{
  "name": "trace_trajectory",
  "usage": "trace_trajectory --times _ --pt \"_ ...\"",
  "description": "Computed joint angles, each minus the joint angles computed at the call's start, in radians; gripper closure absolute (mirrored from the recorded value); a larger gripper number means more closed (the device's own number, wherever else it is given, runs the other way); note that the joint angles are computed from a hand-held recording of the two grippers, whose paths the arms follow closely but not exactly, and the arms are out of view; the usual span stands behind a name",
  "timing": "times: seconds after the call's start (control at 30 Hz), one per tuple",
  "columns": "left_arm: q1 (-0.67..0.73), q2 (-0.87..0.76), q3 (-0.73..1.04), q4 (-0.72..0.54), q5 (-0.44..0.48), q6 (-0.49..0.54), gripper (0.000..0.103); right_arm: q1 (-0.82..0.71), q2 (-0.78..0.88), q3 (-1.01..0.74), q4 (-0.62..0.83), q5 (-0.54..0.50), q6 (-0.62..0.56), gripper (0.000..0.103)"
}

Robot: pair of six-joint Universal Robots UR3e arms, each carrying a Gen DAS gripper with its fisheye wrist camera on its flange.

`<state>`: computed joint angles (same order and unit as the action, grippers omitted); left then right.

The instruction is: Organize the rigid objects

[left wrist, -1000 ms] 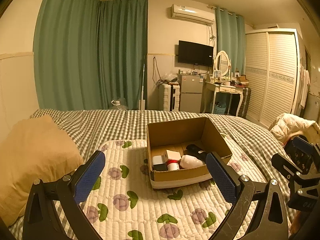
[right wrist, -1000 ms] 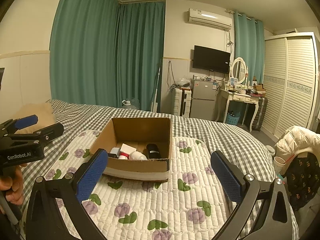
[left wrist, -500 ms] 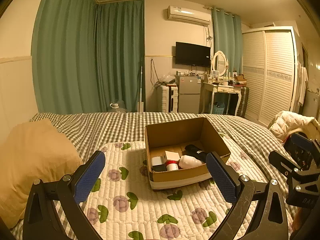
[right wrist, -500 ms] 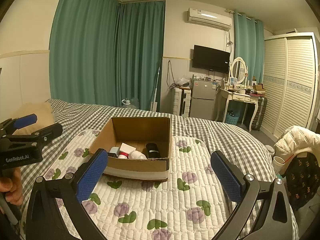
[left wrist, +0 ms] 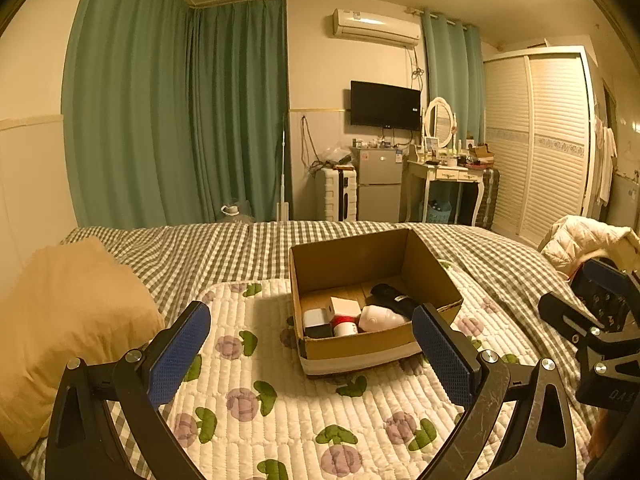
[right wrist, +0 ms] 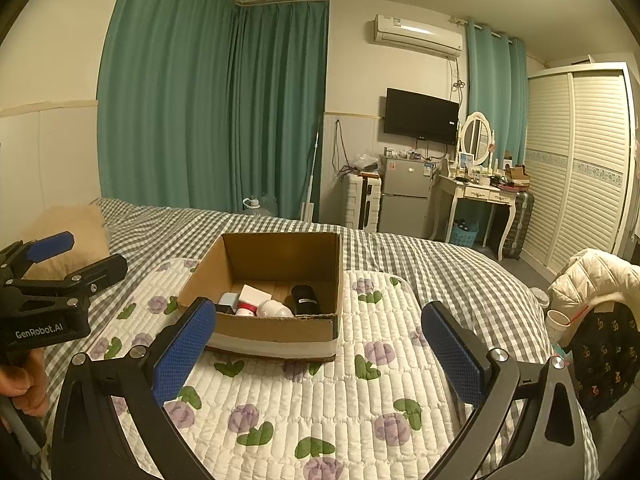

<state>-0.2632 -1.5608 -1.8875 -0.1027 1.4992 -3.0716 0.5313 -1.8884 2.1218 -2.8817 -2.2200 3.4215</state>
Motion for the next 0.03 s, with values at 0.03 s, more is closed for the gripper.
trace_trajectory --times 0.03 --pt "0.0 -0.002 0.002 -0.003 0.003 0.002 0.0 0.0 0.0 0.0 0.0 0.0 0.0 0.0"
